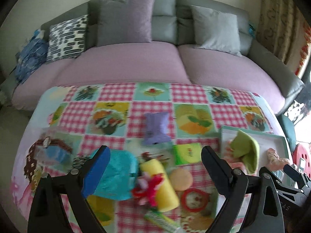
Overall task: Organize soft objects
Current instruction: 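Move both tools away from the tray toward the items on the table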
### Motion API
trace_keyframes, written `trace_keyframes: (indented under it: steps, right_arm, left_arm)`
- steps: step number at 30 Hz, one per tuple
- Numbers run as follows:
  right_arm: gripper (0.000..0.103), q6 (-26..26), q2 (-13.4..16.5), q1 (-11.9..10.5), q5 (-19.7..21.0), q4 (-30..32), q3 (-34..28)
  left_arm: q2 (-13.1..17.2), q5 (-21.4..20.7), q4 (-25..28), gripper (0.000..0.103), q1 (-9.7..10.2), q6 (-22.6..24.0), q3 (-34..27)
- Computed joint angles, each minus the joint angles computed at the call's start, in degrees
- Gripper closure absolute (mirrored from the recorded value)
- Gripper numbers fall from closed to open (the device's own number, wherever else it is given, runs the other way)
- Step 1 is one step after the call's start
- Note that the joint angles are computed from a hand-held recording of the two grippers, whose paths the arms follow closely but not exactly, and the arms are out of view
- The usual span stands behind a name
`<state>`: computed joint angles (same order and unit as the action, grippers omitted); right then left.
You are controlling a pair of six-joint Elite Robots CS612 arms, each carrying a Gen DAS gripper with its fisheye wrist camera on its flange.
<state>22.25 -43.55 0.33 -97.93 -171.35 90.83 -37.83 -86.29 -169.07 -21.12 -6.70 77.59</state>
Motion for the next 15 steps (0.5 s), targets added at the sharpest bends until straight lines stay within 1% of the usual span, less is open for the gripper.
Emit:
trace_keyframes:
  steps: [6,15]
  right_arm:
    - [0.000,-1.56,0.90,1.29,1.45,0.83,-2.00]
    - [0.000,-3.25,2.16,2.93,3.48,2.19,-4.67]
  left_arm:
    - [-0.11,1.82,0.85,0.008,1.62,-2.78,0.47]
    - [-0.53,3.19,1.82,0.008,3.77,-5.66,1.94]
